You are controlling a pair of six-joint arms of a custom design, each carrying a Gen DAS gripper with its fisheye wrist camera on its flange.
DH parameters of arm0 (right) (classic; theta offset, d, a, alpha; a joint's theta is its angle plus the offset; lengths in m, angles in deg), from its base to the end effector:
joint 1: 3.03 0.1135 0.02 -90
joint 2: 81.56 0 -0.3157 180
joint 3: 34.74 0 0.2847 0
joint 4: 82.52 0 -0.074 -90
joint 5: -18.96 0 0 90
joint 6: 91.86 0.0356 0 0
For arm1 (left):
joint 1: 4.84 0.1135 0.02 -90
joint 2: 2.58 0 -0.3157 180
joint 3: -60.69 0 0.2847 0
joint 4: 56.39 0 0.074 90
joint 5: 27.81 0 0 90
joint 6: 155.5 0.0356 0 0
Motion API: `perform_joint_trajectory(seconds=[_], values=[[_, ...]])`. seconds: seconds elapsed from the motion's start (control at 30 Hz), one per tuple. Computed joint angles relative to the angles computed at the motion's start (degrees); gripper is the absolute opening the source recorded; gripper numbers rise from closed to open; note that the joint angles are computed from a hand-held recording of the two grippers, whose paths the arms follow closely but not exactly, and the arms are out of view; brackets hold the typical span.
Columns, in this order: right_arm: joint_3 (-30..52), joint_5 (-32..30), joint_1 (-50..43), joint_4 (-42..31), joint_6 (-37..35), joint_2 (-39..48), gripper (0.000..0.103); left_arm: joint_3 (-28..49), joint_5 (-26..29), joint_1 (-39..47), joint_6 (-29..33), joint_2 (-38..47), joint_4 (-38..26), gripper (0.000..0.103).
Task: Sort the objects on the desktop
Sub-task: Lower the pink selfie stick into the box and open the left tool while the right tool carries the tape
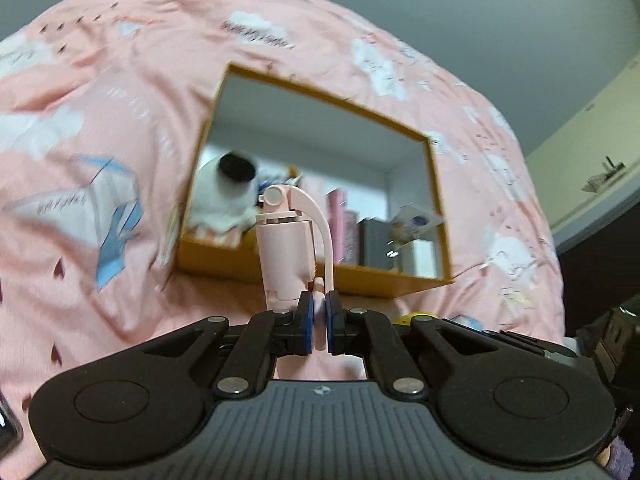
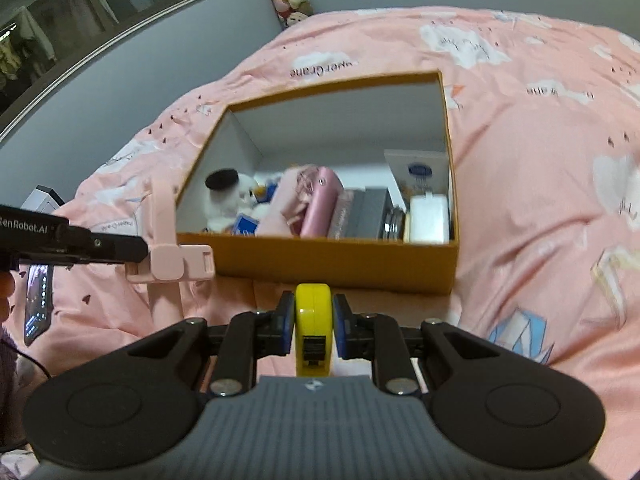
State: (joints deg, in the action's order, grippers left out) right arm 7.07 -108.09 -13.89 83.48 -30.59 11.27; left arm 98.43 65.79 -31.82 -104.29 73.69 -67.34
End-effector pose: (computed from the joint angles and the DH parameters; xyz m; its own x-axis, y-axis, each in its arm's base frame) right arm 0.2573 -0.0275 0.1147 -0.7328 -0.2500 -0.6328 -0.5152 0.8115 0.2759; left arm 0.2119 -0.1104 0.1596 -0.8345 -0.2768 -0.4765 -0.0431 0.8949 -0.4442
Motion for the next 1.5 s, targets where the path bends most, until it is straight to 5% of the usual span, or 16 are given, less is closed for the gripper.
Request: perform_joint_trajectory(seconds=[0.27,0.63,0.93,1.1,1.5], values=[[5.3,-2.61,0.44,-6.16,-1.46,-3.77,0.021,7.09,2.7,0.77,4.72,2.94,-0.17,0.006],[14.78,1.42,3.54,-0.36,2.34,0.2,0.021,20.99,6.86,5.68,8.75,17.22,4.85,0.006],[24.04,4.37,8.05,1.5,4.13,10.01,0.021,21.92,9.21,10.24,-8.75,28.84,17.78,0.006],[28.49,5.52,10.87,0.84,3.19,14.92,0.021,20.19,6.11,11.65,-19.47,32.81,23.03,0.006],[34.18,9.02,14.4,-0.85,-1.12,21.62,0.021,24.65,6.59,13.39,-32.47,43.57,26.51,0.007]])
